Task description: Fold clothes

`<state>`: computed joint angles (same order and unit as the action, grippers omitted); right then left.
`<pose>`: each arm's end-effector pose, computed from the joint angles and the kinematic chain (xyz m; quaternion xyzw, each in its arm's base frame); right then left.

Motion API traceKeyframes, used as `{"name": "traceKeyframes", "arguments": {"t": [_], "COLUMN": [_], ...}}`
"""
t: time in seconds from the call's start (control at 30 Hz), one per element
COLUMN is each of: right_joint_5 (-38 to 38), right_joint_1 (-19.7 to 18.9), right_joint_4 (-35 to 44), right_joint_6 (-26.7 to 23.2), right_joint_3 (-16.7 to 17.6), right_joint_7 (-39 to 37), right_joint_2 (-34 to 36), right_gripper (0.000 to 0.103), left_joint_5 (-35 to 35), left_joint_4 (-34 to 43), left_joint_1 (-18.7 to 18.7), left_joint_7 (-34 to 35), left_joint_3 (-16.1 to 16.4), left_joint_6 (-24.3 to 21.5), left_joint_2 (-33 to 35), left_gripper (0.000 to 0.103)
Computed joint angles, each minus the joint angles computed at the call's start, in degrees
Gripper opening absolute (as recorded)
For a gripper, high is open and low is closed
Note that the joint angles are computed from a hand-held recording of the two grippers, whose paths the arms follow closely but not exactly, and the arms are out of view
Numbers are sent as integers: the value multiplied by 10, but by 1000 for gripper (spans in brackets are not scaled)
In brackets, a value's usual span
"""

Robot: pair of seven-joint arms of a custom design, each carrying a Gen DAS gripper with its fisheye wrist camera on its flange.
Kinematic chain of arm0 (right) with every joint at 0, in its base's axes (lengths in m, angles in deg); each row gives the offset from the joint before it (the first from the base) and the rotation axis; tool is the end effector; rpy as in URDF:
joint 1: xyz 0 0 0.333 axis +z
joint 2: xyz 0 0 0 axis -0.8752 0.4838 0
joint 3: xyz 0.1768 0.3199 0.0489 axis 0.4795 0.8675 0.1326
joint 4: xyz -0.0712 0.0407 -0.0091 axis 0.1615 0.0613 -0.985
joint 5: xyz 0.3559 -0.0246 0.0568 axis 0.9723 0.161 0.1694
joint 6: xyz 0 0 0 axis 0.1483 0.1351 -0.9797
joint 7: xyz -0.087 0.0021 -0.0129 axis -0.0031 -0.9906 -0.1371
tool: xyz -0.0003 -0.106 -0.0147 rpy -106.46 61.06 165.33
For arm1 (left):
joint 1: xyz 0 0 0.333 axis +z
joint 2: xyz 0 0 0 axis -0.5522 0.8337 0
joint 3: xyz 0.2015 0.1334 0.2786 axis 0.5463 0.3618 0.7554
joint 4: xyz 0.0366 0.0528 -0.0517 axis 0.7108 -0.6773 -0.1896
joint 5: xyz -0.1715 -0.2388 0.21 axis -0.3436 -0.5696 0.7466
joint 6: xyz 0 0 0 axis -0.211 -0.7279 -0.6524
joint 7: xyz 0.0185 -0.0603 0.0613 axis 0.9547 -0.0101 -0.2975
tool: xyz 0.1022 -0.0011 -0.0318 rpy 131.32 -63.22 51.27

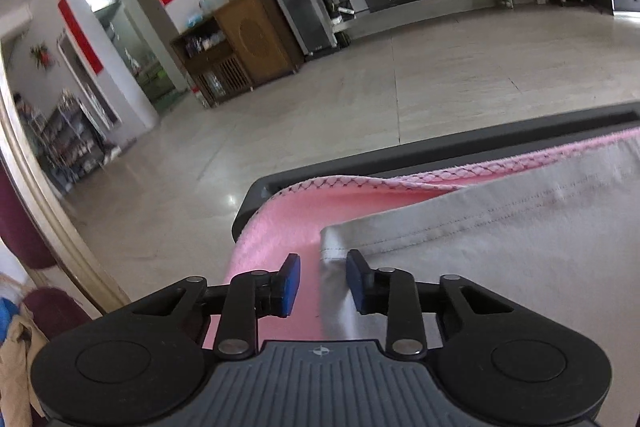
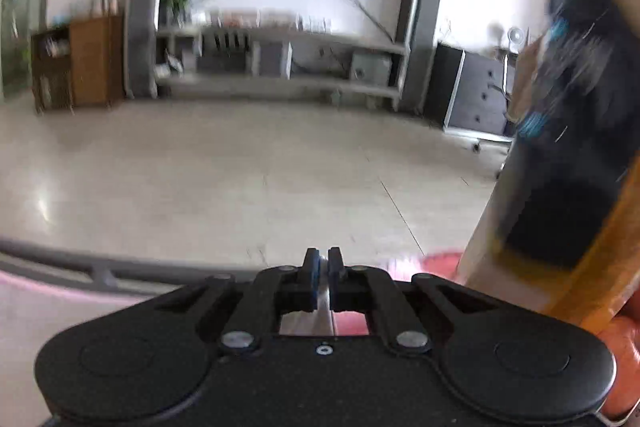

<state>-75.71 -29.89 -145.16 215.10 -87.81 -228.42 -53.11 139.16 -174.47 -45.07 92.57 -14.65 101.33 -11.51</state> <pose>0.6287 0.3181 0.4120 -0.5209 0.7115 -0.4228 0.2090 0.6893 -0.1609 0.4213 -0.5425 0.7032 -0.1596 0.4309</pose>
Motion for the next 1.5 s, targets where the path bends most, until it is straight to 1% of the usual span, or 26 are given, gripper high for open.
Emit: {"name": "traceKeyframes", "arguments": {"t": [0.07, 0.1, 0.13, 0.2, 0.27, 0.37, 0.43, 0.53, 0.6, 0.7, 0.73, 0.77, 0.8, 0.83, 0.9, 0.93, 0.97, 1.0, 1.1, 1.13, 1.17, 1.2, 1.27, 1.33, 1.4, 1.5], "right_joint_5": [69, 83, 73, 55, 40, 41, 53, 60, 39, -38, -85, -128, -137, -117, -103, -109, -123, -134, -201, -213, -195, -177, -87, -7, 50, 74], "right_joint_1": [-9, -8, -3, 1, -1, 0, -5, -21, -33, -55, -62, -69, -77, -85, -99, -101, -99, -100, -98, -95, -92, -87, -73, -51, -29, -11], "right_joint_4": [19, 21, 11, -26, -72, -143, -199, -258, -284, -331, -346, -353, -355, -354, -347, -344, -341, -338, -326, -324, -324, -323, -320, -305, -284, -271], "right_joint_6": [-36, -43, -35, 0, 40, 56, 81, 118, 137, 180, 197, 211, 235, 268, 313, 318, 313, 315, 318, 312, 303, 294, 245, 168, 88, 44], "right_joint_3": [16, 17, 12, 12, 20, 49, 74, 101, 115, 124, 124, 122, 117, 109, 97, 93, 91, 88, 83, 86, 91, 95, 105, 116, 123, 123], "right_joint_7": [-68, -79, -63, -18, 22, 60, 107, 158, 195, 302, 370, 434, 459, 443, 435, 448, 471, 485, 549, 553, 520, 487, 363, 260, 189, 145], "right_joint_2": [15, 16, 7, -28, -75, -159, -222, -289, -309, -320, -316, -307, -294, -279, -252, -243, -238, -231, -213, -211, -210, -209, -206, -203, -196, -190], "right_gripper": [8, 10, 13, 25, 28, 32, 36, 42, 48, 47, 46, 36, 21, 19, 20, 20, 23, 30, 31, 30, 29, 20, 4, 3, 3, 6], "left_joint_5": [1, -8, -17, -17, -12, -20, -56, -176, -245, -271, -323, -404, -444, -456, -390, -372, -376, -350, -284, -272, -248, -224, -184, -149, -141, -120], "left_joint_4": [-2, -4, -6, -31, -61, -129, -185, -283, -339, -398, -417, -427, -426, -423, -407, -400, -391, -381, -361, -360, -358, -357, -355, -353, -353, -354], "left_joint_1": [-2, 0, 1, 9, 19, 47, 75, 108, 114, 129, 124, 105, 106, 106, 115, 117, 117, 115, 106, 105, 103, 101, 99, 97, 96, 96], "left_joint_7": [3, 8, 14, -14, -37, -23, 13, 108, 150, 108, 136, 191, 227, 240, 196, 182, 192, 176, 138, 132, 120, 107, 82, 59, 52, 33], "left_joint_3": [0, -3, -5, -3, -4, -18, -33, -56, -63, -68, -63, -55, -63, -66, -71, -72, -75, -75, -73, -73, -71, -70, -70, -72, -76, -78], "left_joint_6": [-6, -10, -14, -2, 9, 30, 59, 92, 100, 155, 175, 167, 164, 164, 172, 176, 173, 161, 118, 110, 104, 97, 87, 76, 66, 61], "left_joint_2": [-3, -6, -10, -40, -76, -150, -207, -294, -330, -333, -326, -319, -312, -304, -292, -287, -279, -273, -258, -256, -256, -257, -258, -260, -261, -265], "left_gripper": [24, 28, 34, 34, 34, 34, 34, 34, 34, 33, 29, 24, 17, 19, 19, 19, 19, 21, 22, 26, 27, 28, 29, 29, 29, 32]}}
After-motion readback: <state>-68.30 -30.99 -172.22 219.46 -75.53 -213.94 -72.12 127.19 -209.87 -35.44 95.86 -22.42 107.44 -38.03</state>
